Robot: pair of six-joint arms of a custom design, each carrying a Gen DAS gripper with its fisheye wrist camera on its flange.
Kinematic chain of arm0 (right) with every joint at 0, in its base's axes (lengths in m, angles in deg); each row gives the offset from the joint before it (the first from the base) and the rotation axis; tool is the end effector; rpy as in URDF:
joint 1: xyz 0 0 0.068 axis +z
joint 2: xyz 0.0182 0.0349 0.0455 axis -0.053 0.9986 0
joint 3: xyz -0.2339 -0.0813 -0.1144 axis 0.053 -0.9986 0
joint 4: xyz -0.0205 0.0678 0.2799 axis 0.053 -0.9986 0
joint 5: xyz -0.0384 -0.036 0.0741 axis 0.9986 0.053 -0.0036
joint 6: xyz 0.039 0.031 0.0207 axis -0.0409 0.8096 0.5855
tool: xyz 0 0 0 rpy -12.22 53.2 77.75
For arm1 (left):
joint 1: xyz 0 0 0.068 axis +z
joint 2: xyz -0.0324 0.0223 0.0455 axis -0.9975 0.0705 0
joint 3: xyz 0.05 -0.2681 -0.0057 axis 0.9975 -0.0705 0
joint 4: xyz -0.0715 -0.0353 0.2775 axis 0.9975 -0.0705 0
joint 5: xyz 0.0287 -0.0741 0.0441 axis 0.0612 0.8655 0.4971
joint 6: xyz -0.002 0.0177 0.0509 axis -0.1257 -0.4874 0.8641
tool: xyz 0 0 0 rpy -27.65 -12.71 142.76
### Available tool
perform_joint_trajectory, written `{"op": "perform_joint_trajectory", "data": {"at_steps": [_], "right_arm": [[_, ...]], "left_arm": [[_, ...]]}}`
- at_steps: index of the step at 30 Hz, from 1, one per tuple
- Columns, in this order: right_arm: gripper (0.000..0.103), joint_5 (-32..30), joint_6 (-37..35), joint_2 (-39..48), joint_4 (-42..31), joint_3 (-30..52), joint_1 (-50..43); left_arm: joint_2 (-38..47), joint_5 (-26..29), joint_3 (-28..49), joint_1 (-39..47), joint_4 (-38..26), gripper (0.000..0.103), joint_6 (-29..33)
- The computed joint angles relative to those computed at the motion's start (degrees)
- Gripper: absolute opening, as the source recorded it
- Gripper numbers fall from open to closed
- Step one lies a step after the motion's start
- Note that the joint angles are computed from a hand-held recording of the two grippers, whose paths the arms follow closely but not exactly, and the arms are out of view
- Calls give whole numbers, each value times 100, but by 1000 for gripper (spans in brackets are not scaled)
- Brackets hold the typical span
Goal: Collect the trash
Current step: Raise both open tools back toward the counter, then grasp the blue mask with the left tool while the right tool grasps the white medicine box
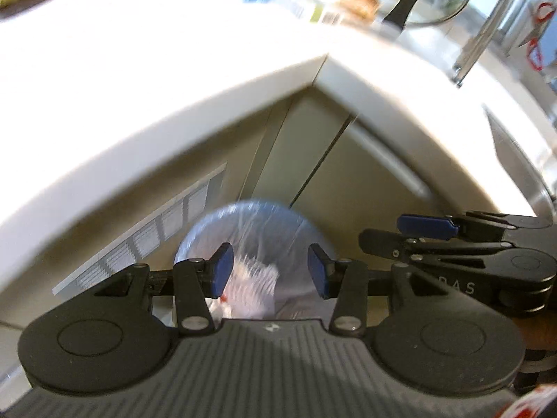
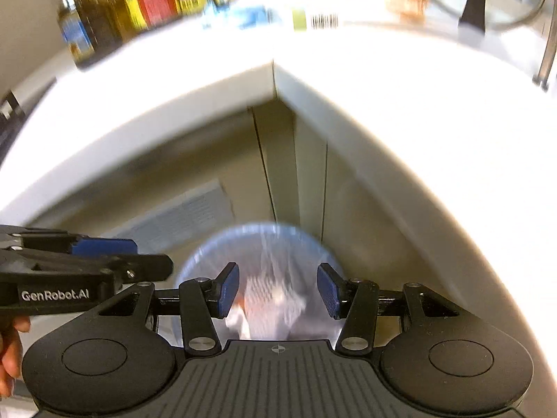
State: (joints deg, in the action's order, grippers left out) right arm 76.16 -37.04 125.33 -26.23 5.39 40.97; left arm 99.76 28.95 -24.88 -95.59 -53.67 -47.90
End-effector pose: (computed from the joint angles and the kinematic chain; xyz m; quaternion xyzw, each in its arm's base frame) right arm 0.2786 0.2506 0.1596 0.0527 0.9398 0.0650 0.3312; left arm 0.3584 -0.0753 0.1590 0.1927 0.9237 -0.2036 0.2613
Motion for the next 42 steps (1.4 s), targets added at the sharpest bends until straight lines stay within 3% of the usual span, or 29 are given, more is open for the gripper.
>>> {"op": "perform_joint_trajectory", "data": {"at_steps": [13,26,33,42], "right_arm": [[50,1032,-209,-565,-241,451,2],[50,1712,-125,-888,-600,669,-312],[56,1247,-700,-1027,-130,458,-1058],[61,-334,-1971,-454,839,777,-2327]], "left_arm": [[-378,313,750,247,-8,43,-113],[355,273,1856,427,-67,44,-117],[936,-251,2484,107,174,46,-586],[2335,-1343,4311,-443,28,54,-1905]]}}
